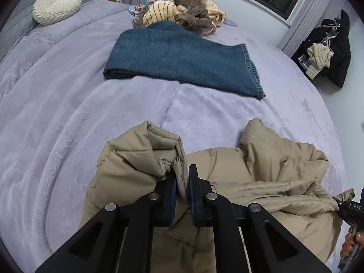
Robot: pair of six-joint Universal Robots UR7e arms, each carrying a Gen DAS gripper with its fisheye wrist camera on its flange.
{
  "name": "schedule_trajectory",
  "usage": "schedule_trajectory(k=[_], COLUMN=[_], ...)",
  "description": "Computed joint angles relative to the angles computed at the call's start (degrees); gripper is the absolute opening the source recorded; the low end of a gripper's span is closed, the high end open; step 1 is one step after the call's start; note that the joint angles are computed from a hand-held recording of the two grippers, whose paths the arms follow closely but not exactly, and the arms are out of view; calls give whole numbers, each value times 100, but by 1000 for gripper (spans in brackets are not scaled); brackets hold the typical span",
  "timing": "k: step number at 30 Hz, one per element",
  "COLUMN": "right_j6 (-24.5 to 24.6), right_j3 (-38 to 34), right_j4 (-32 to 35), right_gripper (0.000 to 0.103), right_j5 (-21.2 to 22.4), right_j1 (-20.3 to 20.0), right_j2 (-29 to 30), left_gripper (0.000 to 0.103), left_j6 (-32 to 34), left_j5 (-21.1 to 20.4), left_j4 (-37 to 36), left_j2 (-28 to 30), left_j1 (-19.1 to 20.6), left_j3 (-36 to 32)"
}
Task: Fold large clothes
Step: 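Lift the held hem and fold it over toward the collar with both grippers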
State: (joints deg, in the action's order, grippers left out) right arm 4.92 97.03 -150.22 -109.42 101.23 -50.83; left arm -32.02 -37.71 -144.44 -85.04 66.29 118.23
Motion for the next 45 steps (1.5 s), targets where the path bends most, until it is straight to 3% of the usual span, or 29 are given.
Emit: schedule_trajectory(k=[5,12,13,14,15,16,17,18,20,21,22,23,24,26,30,35,38,41,45], right_j6=[4,150,181,210,231,233,224,198,74,-34,-156,-317,-488,-807,-1316,-1495,-1389,-1346,-1574], right_j3=[6,-11,-21,-27,-43,-46,-31,-3,80,113,138,145,125,63,-138,-505,-726,-750,-378], right_j4=[-551,-675,-615,-568,-525,-501,-523,-576,-749,-761,-740,-684,-567,-350,-435,-690,-484,-160,-457], right_gripper=[6,9,14,17,24,34,41,59,65,62,44,31,17,17,17,0,0,0,1], right_j5=[260,474,476,480,469,446,417,399,305,330,359,409,412,403,61,-236,-111,-27,-689], right_j1=[-297,-375,-355,-327,-287,-240,-188,-135,15,89,162,232,315,439,563,404,302,283,269], right_j2=[339,368,339,308,285,250,211,168,83,42,28,41,98,269,892,1436,1527,1346,857], left_gripper=[12,15,27,48,62,90,96,96,96,96,90,74,69,69,69,69,69,69,69], left_j6=[582,708,760,791,851,880,899,976,999,1009,1111,1206,1256,1446,1529,1656,1678,1949,2194], left_j5=[-125,-176,-146,-106,-47,48,281,461,425,312,35,-260,-488,-722,-612,-323,-370,68,730], left_j4=[-604,-319,-265,-212,-260,-350,-486,-614,-478,-482,-625,-722,-725,-911,-1300,-1444,-1233,-1235,-1218], left_j2=[567,426,330,222,102,-10,-117,-207,-352,-410,-448,-441,-382,-35,791,1426,1465,1287,922], left_j1=[428,351,288,218,132,37,-104,-233,-342,-385,-404,-398,-379,-343,-184,107,194,136,260], left_j3=[-236,-249,-210,-162,-74,30,166,278,313,337,377,387,360,317,153,-242,-444,-342,-132])
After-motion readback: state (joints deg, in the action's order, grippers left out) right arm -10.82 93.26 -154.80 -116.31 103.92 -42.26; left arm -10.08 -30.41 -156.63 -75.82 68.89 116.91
